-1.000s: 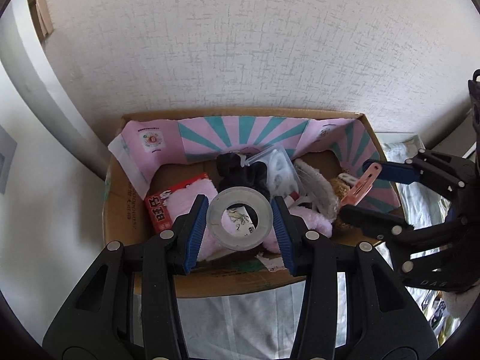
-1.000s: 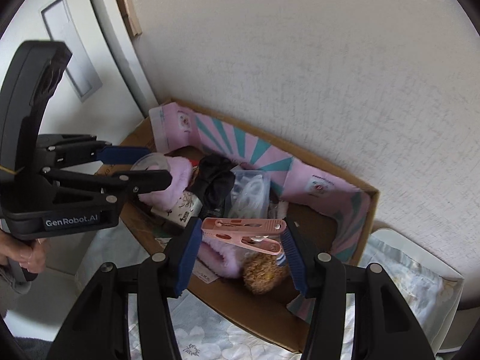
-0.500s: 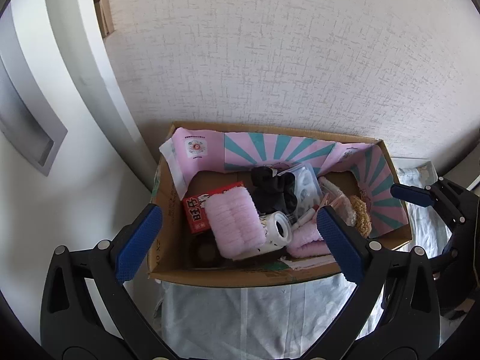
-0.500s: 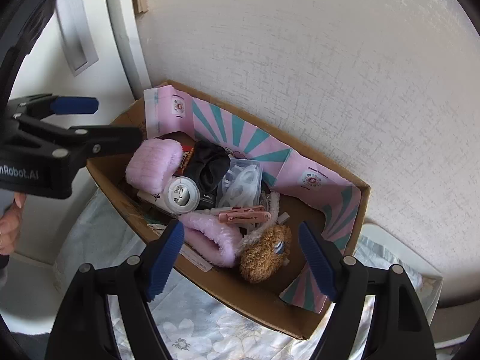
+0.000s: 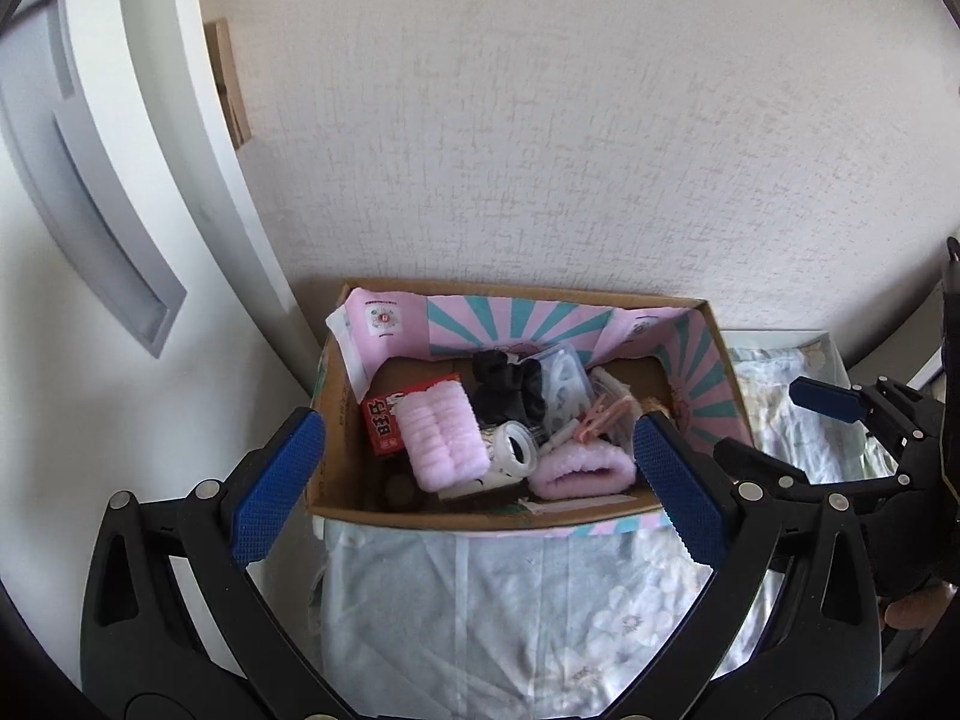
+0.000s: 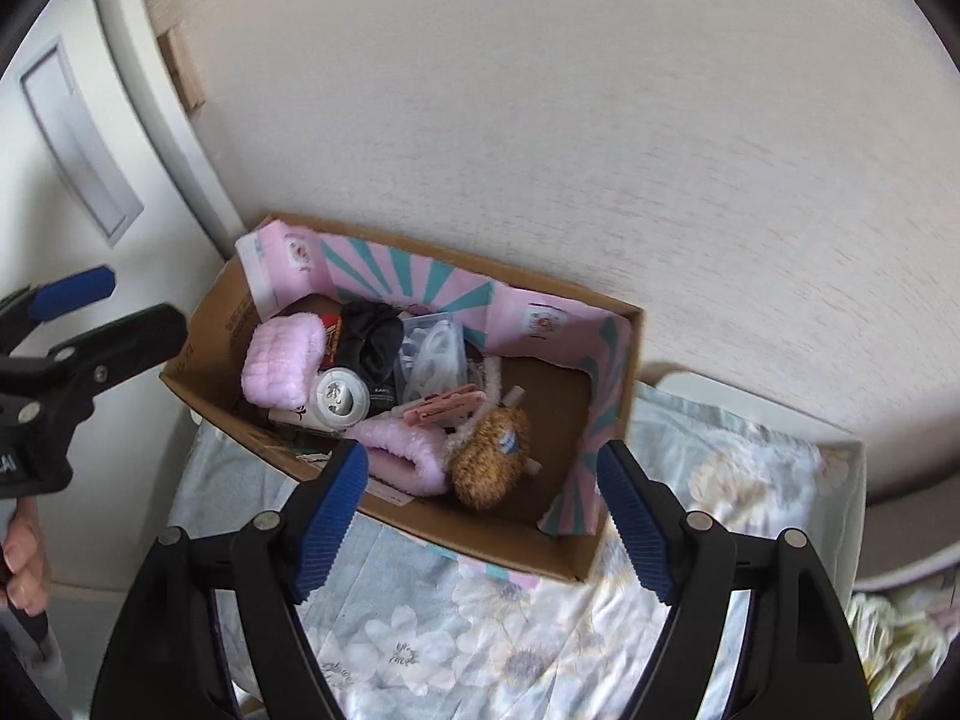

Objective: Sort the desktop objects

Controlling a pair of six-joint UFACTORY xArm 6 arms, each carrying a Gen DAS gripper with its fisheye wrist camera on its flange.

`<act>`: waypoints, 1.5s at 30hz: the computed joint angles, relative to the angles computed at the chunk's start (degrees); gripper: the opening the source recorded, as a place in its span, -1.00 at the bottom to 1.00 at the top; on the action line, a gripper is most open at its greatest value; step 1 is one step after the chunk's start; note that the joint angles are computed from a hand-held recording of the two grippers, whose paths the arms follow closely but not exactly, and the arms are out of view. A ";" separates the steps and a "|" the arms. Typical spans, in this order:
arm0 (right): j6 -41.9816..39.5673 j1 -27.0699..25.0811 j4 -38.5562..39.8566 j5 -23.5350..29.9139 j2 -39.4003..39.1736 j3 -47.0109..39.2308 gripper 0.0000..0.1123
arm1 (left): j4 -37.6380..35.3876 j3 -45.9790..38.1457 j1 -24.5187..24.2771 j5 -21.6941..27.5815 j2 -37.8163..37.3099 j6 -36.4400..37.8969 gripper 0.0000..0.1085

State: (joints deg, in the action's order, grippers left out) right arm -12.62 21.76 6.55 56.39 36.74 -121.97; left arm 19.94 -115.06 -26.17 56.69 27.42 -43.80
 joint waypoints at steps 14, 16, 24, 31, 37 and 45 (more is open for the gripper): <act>14.98 -3.82 -10.35 -2.09 -21.66 19.18 0.34 | 2.01 -8.37 -8.16 10.50 -1.99 -4.88 0.89; 16.11 -4.26 -11.43 -2.91 -24.54 21.96 0.35 | 2.97 -9.28 -9.32 11.87 -2.08 -5.55 0.89; 17.48 -5.53 -11.97 -4.50 -31.47 29.77 0.35 | 6.32 -11.21 -13.08 15.25 -2.39 -6.93 0.89; 17.07 -6.17 -11.66 -5.53 -33.26 31.87 0.35 | 7.59 -11.41 -14.49 16.42 -2.75 -8.91 0.89; 16.63 -6.71 -11.64 -6.18 -34.05 32.47 0.35 | 8.59 -13.50 -15.37 18.01 -1.66 -9.29 0.89; 15.36 -7.07 -10.88 -6.62 -34.06 32.58 0.35 | 10.03 -15.60 -16.21 18.69 -0.28 -9.14 0.89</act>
